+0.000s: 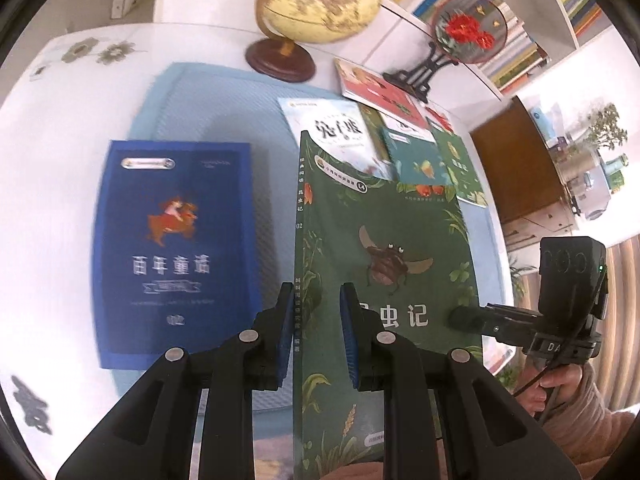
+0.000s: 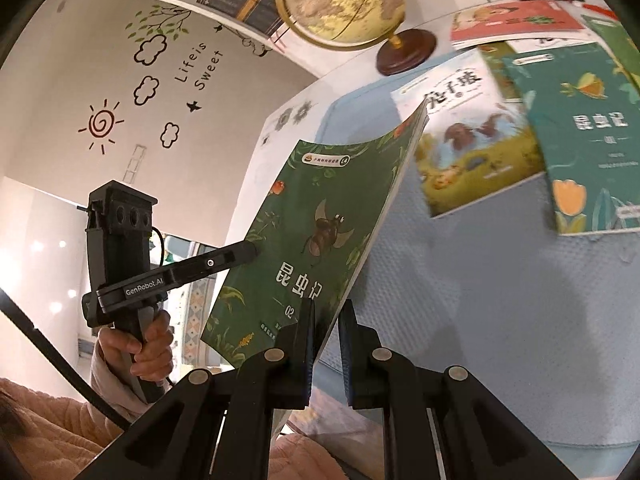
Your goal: Organize books
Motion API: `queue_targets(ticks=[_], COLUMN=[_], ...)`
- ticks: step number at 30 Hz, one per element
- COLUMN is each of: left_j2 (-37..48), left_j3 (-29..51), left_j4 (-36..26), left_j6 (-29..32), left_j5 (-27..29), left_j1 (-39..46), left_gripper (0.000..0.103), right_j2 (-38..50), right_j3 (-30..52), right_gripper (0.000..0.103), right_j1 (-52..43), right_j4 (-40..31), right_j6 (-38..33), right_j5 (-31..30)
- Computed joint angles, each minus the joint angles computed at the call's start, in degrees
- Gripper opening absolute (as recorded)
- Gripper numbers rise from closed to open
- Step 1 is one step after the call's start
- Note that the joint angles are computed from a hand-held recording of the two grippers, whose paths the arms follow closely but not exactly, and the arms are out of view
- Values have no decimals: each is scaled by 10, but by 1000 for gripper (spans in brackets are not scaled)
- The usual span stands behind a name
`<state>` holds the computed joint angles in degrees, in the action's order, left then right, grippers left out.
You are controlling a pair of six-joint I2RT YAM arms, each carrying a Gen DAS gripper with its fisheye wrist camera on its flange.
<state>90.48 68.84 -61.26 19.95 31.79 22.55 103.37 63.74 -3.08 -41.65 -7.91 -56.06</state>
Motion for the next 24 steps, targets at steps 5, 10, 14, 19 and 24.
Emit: queue_targets(ticks=[5,10,14,19,24], left_j2=[17,43,60,87,125], left_j3=[16,28,40,60,79], left_j4=[-3,-1,1,6,18], left_j6=[20,29,34,38,38], left_j5=[2,0,0,-5,-14], left_j1=[35,65,89,113,129], left_gripper=[18,18,18,18,18], right_j2=[14,43,69,107,153], right_j3=[26,75,111,158,209], right_gripper=[11,11,11,11,11], right_j1=[40,80,104,131,157], right_j4=[19,18,12,5,0], right_j6=[28,40,42,49,55], right_j5=[7,28,35,39,46])
